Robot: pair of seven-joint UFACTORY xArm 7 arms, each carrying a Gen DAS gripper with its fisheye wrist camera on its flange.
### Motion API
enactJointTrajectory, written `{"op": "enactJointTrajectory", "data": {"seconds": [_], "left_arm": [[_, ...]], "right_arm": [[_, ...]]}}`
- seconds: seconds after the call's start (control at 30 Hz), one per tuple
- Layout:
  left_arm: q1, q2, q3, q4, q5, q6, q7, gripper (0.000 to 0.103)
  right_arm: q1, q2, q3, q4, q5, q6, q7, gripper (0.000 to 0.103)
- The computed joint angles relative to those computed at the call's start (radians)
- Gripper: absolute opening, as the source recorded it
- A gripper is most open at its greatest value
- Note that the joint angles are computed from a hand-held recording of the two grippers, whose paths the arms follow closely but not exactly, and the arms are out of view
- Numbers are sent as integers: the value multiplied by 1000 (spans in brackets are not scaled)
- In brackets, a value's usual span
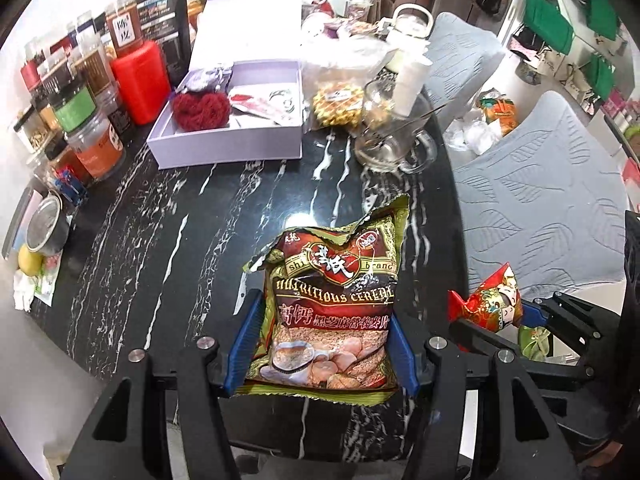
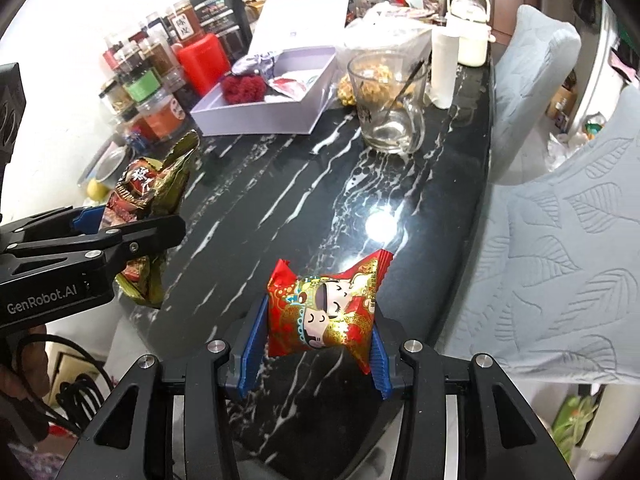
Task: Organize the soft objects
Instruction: 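Lift and carry the cereal bag and candy packet with both grippers toward the box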
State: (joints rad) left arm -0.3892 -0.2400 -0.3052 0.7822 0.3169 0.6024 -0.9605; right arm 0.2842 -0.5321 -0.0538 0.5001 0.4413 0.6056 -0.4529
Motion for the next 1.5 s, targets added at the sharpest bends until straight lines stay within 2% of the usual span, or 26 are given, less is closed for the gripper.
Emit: {"op": "enactJointTrajectory", "data": {"seconds": [0.4, 0.7, 1.23, 1.5], "left_arm": [[12, -75, -35, 70, 39, 92, -43, 58], [50, -108, -27, 112, 68, 118, -29, 58], [148, -56, 47, 205, 80, 24, 164, 58], [149, -37, 111, 137, -57, -35, 269, 58]], "right_arm": [[15, -104, -24, 38, 25, 97, -35, 44], [36, -52, -12, 127, 65, 113, -41, 44], [49, 193, 50, 370, 126, 21, -52, 44], [25, 247, 102, 394, 65, -17, 42, 44]]}}
